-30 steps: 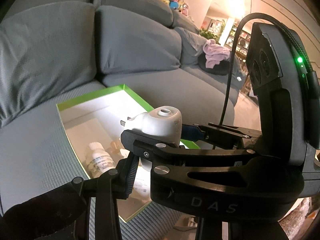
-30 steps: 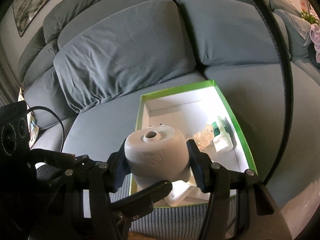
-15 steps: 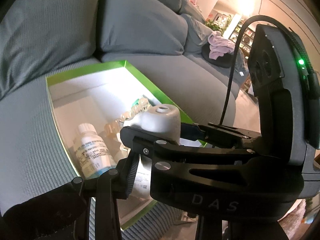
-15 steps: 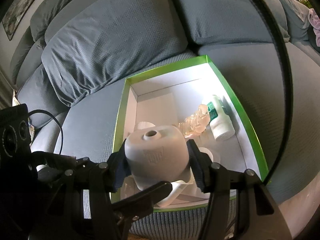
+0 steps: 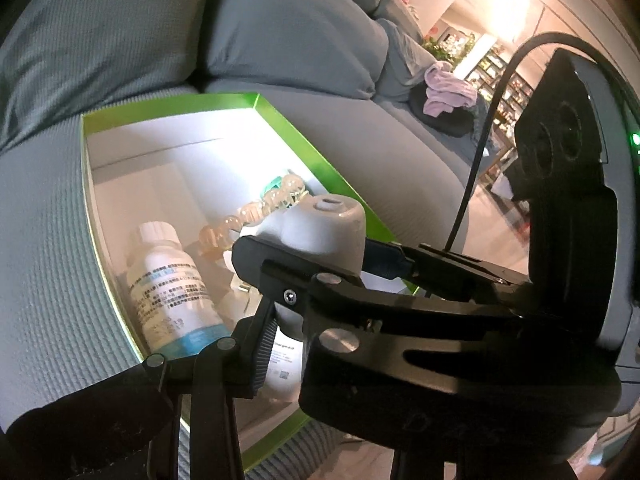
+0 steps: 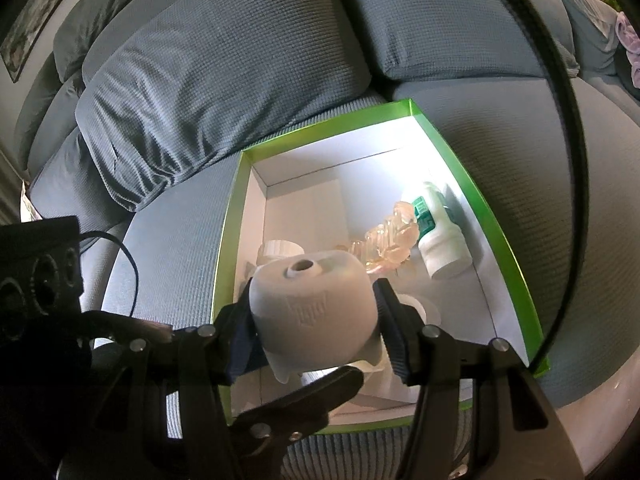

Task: Organize rigid objects
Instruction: 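Lower the air freshener into the box and open the right gripper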

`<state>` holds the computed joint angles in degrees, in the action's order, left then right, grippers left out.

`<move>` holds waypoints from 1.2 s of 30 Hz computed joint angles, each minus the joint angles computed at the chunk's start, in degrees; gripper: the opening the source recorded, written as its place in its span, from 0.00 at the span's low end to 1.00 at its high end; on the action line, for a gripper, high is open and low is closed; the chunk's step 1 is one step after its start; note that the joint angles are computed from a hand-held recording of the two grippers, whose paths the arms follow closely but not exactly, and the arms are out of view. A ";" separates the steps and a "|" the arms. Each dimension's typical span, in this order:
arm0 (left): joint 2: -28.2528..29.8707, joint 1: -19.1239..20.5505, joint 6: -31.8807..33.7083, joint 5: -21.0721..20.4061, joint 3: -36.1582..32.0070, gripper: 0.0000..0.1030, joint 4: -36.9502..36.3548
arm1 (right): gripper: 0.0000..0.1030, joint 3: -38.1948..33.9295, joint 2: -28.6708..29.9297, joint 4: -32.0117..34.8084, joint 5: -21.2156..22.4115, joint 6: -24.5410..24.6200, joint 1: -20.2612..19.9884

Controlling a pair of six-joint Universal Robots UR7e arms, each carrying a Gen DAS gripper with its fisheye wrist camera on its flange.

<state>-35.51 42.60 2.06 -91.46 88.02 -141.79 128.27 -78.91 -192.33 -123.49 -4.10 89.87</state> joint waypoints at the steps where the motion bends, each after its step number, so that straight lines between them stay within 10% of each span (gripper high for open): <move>1: 0.06 0.12 -0.33 -0.10 -0.14 0.38 0.19 | 0.53 0.02 -0.12 0.07 0.44 0.36 -0.23; 27: -4.27 0.01 -0.14 6.07 0.45 0.39 0.06 | 0.63 -0.02 -1.67 -5.20 -3.38 2.40 4.43; 32: -5.48 -0.97 0.52 7.12 1.74 0.62 -1.87 | 0.64 0.12 -1.30 -7.52 -7.26 0.95 7.52; 36: -6.87 -2.23 1.06 9.44 3.29 0.79 -3.79 | 0.84 0.69 -1.07 -10.63 -9.16 -0.50 9.90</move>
<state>-42.38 40.37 3.12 -82.02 91.32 -145.59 128.96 -79.98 -202.96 -132.65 -4.60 99.77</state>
